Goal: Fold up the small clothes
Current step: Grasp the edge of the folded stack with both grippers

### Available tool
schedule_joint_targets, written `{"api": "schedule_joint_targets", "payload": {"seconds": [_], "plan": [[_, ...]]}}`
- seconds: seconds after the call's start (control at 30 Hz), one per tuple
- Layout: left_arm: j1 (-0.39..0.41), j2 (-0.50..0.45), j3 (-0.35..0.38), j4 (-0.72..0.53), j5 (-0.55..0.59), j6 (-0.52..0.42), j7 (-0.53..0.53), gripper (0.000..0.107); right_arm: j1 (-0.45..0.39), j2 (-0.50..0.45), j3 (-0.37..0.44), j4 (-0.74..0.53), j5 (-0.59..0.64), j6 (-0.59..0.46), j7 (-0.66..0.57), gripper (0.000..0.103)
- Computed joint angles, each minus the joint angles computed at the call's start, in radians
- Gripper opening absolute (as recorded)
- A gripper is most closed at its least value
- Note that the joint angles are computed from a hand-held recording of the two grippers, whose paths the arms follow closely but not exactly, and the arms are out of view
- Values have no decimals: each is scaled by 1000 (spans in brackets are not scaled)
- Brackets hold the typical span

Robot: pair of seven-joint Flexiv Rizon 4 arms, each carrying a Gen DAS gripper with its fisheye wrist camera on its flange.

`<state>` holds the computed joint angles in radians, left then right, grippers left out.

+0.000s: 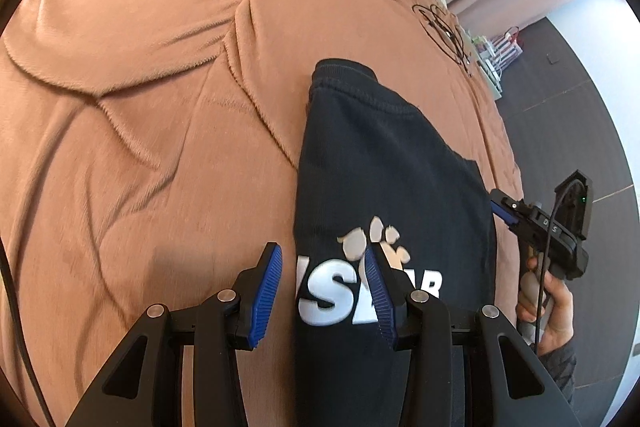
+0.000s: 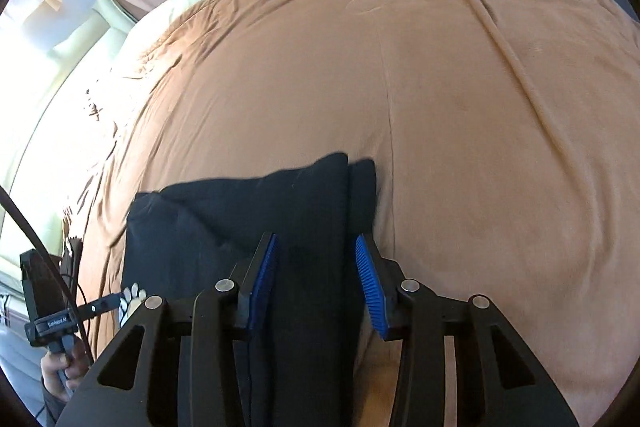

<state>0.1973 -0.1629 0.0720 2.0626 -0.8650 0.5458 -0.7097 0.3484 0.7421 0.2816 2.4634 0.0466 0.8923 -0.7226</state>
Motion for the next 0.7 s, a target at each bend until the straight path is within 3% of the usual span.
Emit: {"api": "schedule_joint_targets", "payload": {"seconds": [0.03,0.3,0.37,0.53,0.7], "plan": [[0,-8,-2,-5,-4,1,-4,44,3,-7,-5,-3,3,-2,-1,28],[0,-32,-13,-31,-2,15,-13,44,-11,-86,-21,-31,-6,17,8,23],[-2,-34,-15,-35,0,21,-16,44,-24,-90,-14,-41,-24,4,15,0],[-8,-37,-21,-45,-1,32,-22,44,-75,-48,53,-50,-116,-27,88,0],[-10,-49,-28,-61,-11,28,-35,44,-48,-47,49,-36,-123,-53,119,0]]}}
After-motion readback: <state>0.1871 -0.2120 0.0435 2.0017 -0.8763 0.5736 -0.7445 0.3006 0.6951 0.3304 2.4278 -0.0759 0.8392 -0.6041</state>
